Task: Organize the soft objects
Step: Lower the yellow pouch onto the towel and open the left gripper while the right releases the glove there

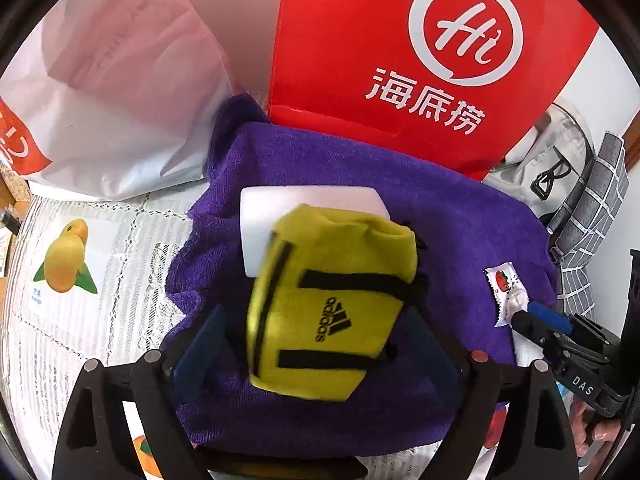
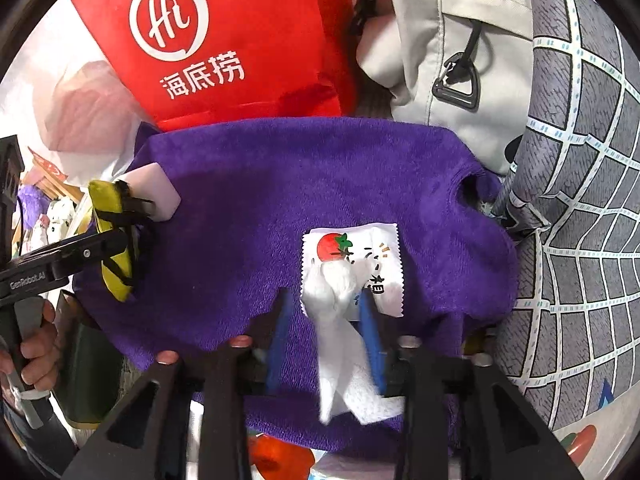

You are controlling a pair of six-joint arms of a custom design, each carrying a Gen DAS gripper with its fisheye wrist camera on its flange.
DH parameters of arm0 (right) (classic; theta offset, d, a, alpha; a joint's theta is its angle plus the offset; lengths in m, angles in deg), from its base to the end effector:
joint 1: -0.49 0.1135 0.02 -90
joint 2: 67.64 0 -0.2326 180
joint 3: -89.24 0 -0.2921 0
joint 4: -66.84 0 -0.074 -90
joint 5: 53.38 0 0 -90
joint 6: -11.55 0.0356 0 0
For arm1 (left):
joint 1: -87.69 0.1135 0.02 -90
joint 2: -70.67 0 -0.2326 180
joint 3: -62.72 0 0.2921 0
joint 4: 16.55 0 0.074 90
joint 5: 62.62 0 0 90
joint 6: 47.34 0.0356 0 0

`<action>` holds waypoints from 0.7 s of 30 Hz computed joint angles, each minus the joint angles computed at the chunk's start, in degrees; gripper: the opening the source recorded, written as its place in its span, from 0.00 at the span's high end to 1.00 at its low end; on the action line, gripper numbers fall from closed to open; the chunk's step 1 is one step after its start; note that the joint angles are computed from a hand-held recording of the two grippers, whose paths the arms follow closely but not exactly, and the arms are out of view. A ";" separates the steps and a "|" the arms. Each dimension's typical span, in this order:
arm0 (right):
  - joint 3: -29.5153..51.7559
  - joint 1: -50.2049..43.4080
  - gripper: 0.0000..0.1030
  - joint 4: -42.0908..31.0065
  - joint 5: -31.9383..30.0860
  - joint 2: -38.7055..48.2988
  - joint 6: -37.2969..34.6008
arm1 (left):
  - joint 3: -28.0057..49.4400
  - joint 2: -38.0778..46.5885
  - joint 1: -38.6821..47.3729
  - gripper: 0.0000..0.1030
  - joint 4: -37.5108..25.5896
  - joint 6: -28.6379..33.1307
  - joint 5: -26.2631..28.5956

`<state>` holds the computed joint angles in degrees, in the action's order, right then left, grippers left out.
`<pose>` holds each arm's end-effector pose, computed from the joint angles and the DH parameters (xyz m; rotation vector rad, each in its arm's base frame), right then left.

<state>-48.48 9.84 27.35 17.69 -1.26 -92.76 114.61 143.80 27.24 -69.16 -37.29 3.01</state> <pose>0.2363 0.0506 0.1109 -0.6421 2.5619 0.4128 0.1382 -0.2140 0.1280 -0.5277 2.5924 -0.1596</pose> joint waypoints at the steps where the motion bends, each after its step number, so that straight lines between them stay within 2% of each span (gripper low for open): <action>1: -0.13 0.28 0.52 0.52 0.15 -0.11 0.42 | 0.03 -0.22 -0.11 0.11 -0.21 -0.26 -0.08; 5: 0.01 -0.30 0.43 -0.21 0.21 -1.60 0.66 | -0.63 -2.28 -0.56 0.11 -1.36 -0.88 -0.36; 10: -1.45 -2.59 0.43 -2.44 -2.37 -7.71 1.04 | -0.18 -4.70 -2.30 0.11 -5.07 -2.17 -2.57; 13: -4.27 -2.93 0.43 -4.46 -3.12 -16.90 1.19 | 0.16 -6.32 -3.18 0.11 -5.49 -1.91 -2.64; 17: -8.87 -3.15 0.43 -9.43 -4.37 -32.49 1.49 | 0.29 -8.99 -6.04 0.13 -6.46 -2.89 -6.59; 21: -11.38 -2.72 0.43 -21.72 -3.19 -46.78 -1.17 | 1.22 -10.49 -9.05 0.13 -8.33 -3.43 -10.02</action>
